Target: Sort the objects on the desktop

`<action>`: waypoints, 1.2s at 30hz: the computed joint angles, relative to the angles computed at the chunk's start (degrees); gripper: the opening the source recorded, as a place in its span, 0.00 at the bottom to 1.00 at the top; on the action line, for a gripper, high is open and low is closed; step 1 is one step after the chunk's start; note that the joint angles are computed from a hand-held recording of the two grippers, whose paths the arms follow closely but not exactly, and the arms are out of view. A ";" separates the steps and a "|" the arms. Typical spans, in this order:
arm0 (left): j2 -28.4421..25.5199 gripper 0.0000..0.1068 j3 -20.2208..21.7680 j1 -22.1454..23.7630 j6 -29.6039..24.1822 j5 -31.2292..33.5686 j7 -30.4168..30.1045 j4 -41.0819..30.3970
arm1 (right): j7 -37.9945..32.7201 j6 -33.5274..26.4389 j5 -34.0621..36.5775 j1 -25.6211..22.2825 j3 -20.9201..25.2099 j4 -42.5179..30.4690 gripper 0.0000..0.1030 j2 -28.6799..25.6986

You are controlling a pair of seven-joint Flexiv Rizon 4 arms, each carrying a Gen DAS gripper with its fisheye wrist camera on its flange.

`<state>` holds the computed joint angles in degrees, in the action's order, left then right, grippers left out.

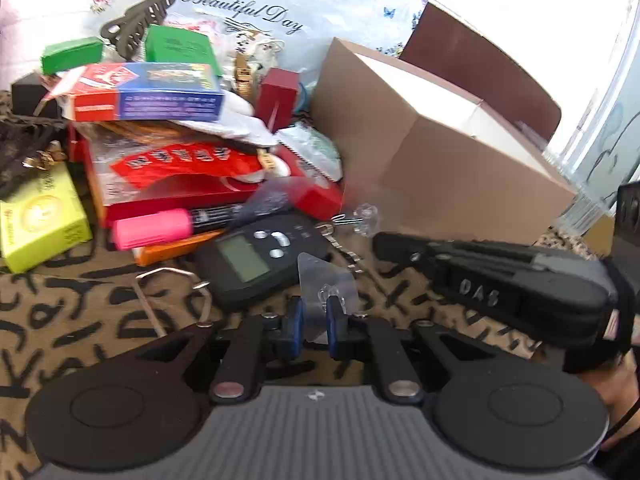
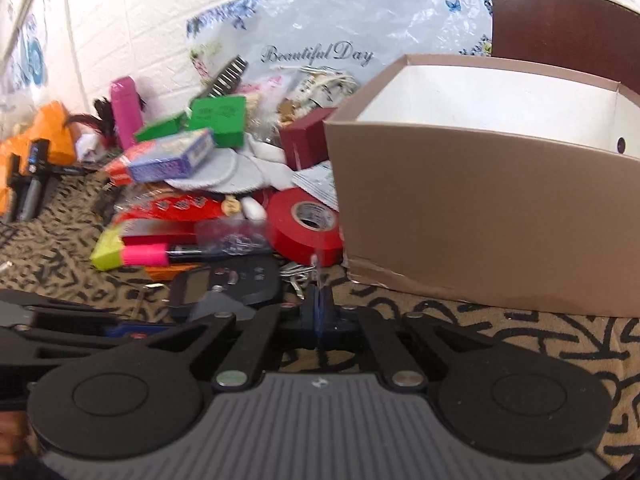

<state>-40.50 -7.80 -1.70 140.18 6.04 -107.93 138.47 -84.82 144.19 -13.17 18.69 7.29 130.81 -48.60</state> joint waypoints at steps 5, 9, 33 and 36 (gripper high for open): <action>-0.82 0.11 -1.31 0.06 -1.58 -0.07 -1.13 -2.09 | -1.12 -1.09 2.46 1.75 -0.86 -0.69 0.00 0.09; -1.68 0.11 -1.85 0.02 -1.54 -0.03 -2.21 -3.72 | -1.47 -2.06 2.49 1.76 -1.07 -1.58 0.00 -0.17; 1.92 0.00 1.19 -3.30 7.06 -3.26 -3.87 -0.07 | -0.62 4.42 -2.63 -2.42 0.26 3.11 0.00 3.52; 2.52 0.00 1.93 -4.42 8.08 -4.95 -3.26 1.14 | -4.08 3.36 3.53 1.69 -1.59 3.05 0.00 3.61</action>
<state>-37.98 -5.87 -6.12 148.26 1.09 -111.19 139.61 -88.90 147.54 -9.64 20.38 5.70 133.86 -45.00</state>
